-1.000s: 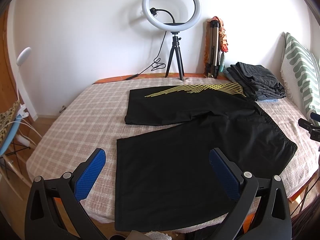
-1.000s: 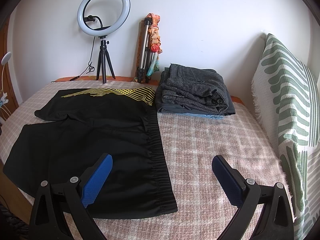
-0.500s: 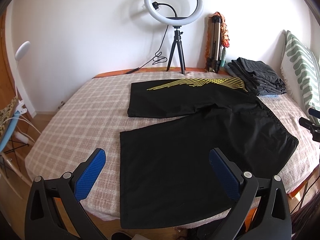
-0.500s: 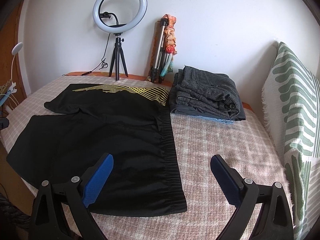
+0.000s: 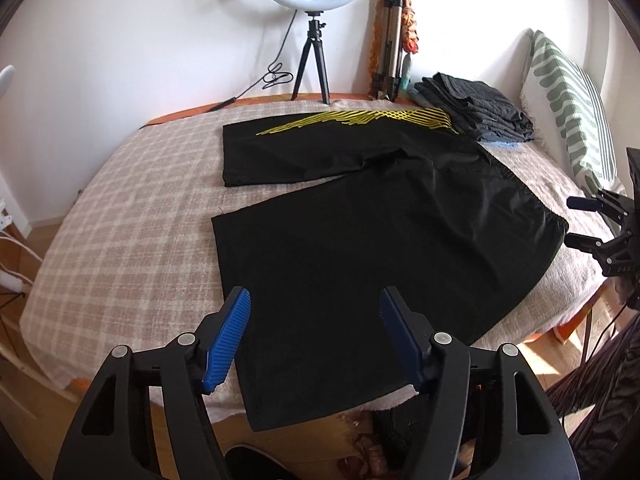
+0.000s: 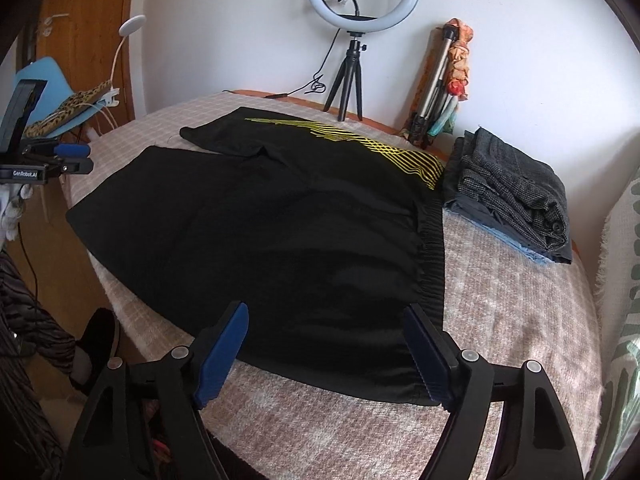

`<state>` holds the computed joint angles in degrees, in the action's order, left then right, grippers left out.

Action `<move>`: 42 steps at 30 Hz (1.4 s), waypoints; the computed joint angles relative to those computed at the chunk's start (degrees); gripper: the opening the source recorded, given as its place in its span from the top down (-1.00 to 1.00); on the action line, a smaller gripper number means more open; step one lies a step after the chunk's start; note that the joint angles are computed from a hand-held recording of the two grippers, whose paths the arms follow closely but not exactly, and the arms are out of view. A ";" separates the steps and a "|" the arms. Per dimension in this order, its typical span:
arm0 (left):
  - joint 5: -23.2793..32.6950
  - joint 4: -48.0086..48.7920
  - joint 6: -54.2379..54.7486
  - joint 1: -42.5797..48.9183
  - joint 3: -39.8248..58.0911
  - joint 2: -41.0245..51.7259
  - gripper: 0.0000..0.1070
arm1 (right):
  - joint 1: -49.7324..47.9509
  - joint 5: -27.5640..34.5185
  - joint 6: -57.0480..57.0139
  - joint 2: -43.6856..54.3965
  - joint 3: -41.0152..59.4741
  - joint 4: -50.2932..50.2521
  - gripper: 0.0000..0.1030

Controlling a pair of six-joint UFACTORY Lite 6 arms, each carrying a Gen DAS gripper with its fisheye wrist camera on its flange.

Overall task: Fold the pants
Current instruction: 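Grasp the pants hem with the left gripper while the right gripper grasps the other leg hem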

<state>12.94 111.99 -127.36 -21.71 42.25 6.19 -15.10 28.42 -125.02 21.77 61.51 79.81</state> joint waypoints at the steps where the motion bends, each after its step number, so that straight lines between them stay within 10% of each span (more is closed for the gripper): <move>1: -1.10 -0.61 1.82 0.21 -0.64 -0.43 -0.22 | 0.24 0.32 1.18 0.44 0.23 -2.85 -0.46; 18: -6.37 -38.61 53.19 -5.58 0.63 4.79 -0.22 | 7.81 -6.57 0.72 6.16 -0.22 -13.22 0.18; 25: -0.24 -25.84 44.87 -7.65 0.71 7.57 -0.19 | 10.20 -7.81 -1.79 5.13 -1.39 -9.42 0.76; 28: 0.96 -21.16 41.10 -6.89 0.59 8.71 0.17 | 10.13 -6.95 0.52 5.33 -0.61 -10.73 0.82; 34: -3.15 -10.27 32.31 -4.93 -0.57 7.26 0.71 | 10.74 -7.38 1.13 5.49 -0.02 -10.67 0.81; 42: -5.62 0.83 21.09 -1.26 1.83 5.71 0.95 | 9.29 -9.16 -4.49 5.44 -1.12 -8.54 -0.08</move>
